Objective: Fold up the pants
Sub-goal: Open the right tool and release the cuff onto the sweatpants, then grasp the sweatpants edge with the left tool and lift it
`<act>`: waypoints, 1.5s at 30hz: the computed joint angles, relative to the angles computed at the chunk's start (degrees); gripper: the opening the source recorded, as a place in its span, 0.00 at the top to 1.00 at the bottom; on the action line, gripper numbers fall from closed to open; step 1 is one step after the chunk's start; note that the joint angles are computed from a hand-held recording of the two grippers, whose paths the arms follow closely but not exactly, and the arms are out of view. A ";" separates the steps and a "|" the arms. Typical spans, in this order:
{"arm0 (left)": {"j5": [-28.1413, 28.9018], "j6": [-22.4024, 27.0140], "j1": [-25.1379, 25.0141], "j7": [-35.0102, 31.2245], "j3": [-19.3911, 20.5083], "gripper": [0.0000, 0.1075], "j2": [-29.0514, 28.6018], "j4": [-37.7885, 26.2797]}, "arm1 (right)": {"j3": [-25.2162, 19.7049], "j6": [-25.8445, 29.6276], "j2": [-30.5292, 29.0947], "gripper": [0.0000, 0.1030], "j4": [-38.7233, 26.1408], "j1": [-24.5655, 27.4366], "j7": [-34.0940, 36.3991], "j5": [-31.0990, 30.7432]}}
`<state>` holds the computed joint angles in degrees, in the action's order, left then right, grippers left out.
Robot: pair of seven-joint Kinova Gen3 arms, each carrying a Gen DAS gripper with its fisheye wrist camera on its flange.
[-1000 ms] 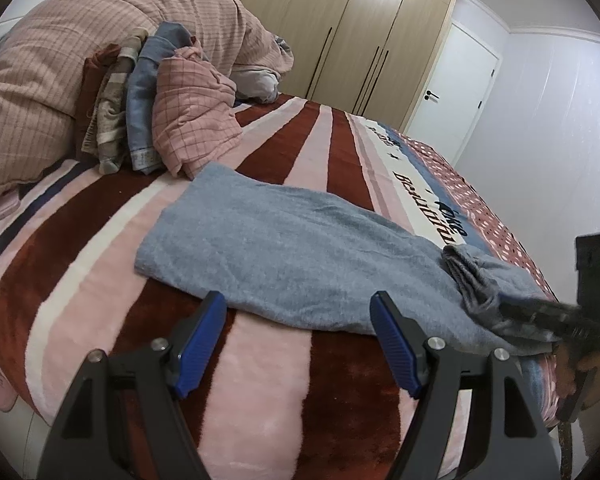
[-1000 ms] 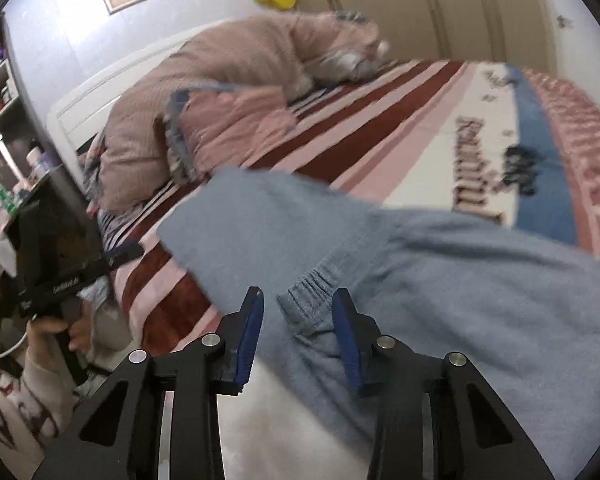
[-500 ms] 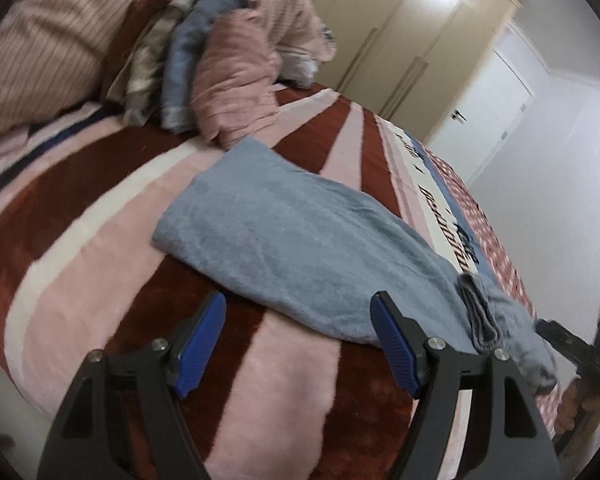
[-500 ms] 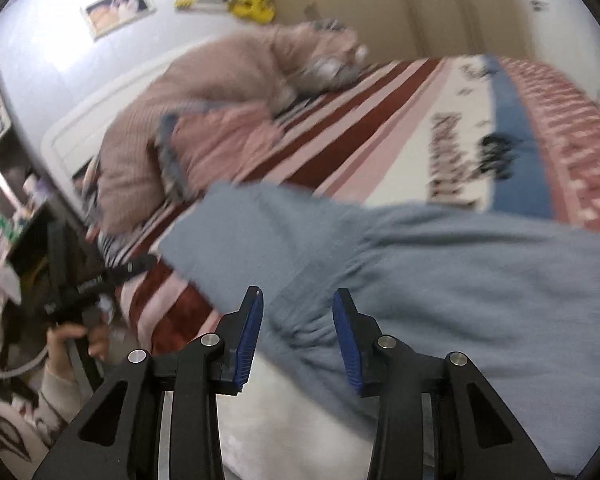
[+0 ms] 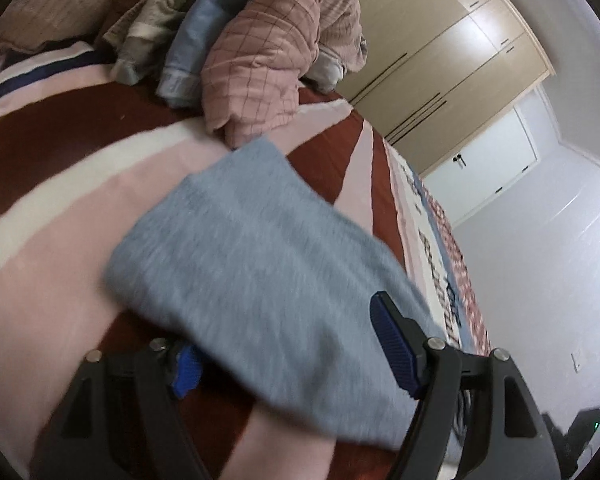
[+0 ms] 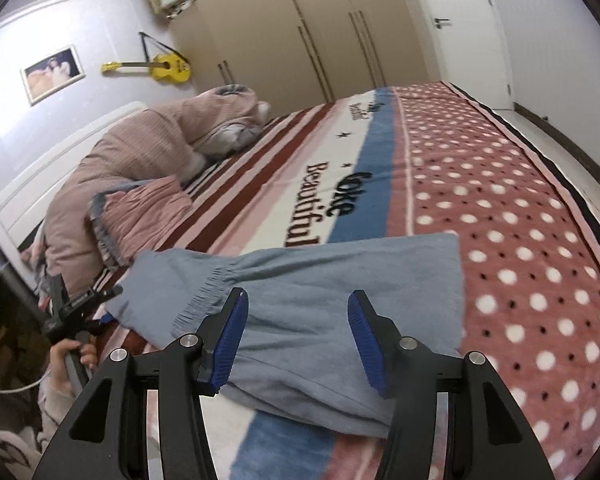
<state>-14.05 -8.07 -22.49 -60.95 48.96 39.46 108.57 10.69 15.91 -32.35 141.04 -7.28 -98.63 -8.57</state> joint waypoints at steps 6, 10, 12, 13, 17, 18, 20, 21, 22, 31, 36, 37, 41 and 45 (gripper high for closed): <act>1.21 2.99 3.96 -2.26 -3.16 0.91 0.57 -4.91 | 1.51 0.37 -0.83 0.53 1.25 1.19 -0.09 0.22; 1.36 -0.55 6.10 -4.30 -5.61 0.95 -4.10 -2.73 | 2.56 0.66 -2.20 0.53 2.26 2.14 -0.06 0.44; 0.16 -1.03 6.43 -4.33 -5.37 0.96 -6.36 -2.33 | 3.02 0.87 -3.23 0.53 2.82 2.71 -0.12 0.52; -0.54 -1.22 6.42 -4.22 -4.98 0.96 -7.33 -2.20 | 3.47 0.99 -3.95 0.53 3.14 2.89 -0.19 0.46; -3.00 -0.31 7.20 -3.74 -3.42 0.96 -10.48 -3.14 | 5.67 2.31 -7.09 0.53 3.80 3.00 0.17 0.71; -3.44 0.01 7.53 -3.78 -3.06 0.96 -11.11 -3.44 | 6.05 2.90 -8.25 0.53 3.98 3.32 0.37 0.97; -4.39 0.54 7.93 -4.18 -1.69 0.96 -12.32 -4.07 | 7.25 3.71 -10.20 0.53 4.24 3.31 0.83 1.33; -4.32 0.63 8.99 -4.39 -1.91 0.96 -13.28 -4.52 | 7.84 4.05 -10.95 0.53 4.30 3.17 1.06 1.48; -4.25 0.76 9.69 -4.47 -2.02 0.96 -13.80 -4.87 | 8.71 4.45 -12.07 0.53 4.45 2.97 1.41 1.68; -2.69 4.07 19.04 -8.26 -2.96 0.96 -17.47 -10.62 | 17.46 8.52 -21.10 0.53 4.91 1.58 5.18 4.60; -0.38 8.76 27.08 -13.24 -4.56 0.96 -15.39 -17.02 | 20.99 12.91 -25.90 0.53 4.31 3.31 6.45 6.80; 0.13 9.53 28.60 -14.07 -5.20 0.96 -14.86 -18.15 | 21.63 13.56 -26.57 0.53 4.21 3.63 6.51 7.20; 1.68 13.53 34.28 -17.59 -6.56 0.96 -12.18 -22.78 | 24.51 16.66 -29.43 0.53 3.58 5.02 6.72 9.25; 3.58 18.03 39.28 -20.54 -8.00 0.96 -8.91 -27.45 | 23.55 18.17 -29.27 0.53 3.22 8.15 6.99 12.57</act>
<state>-10.47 9.96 16.79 -81.49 40.96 30.55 81.12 34.25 34.08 -61.62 144.26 0.87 -91.64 4.00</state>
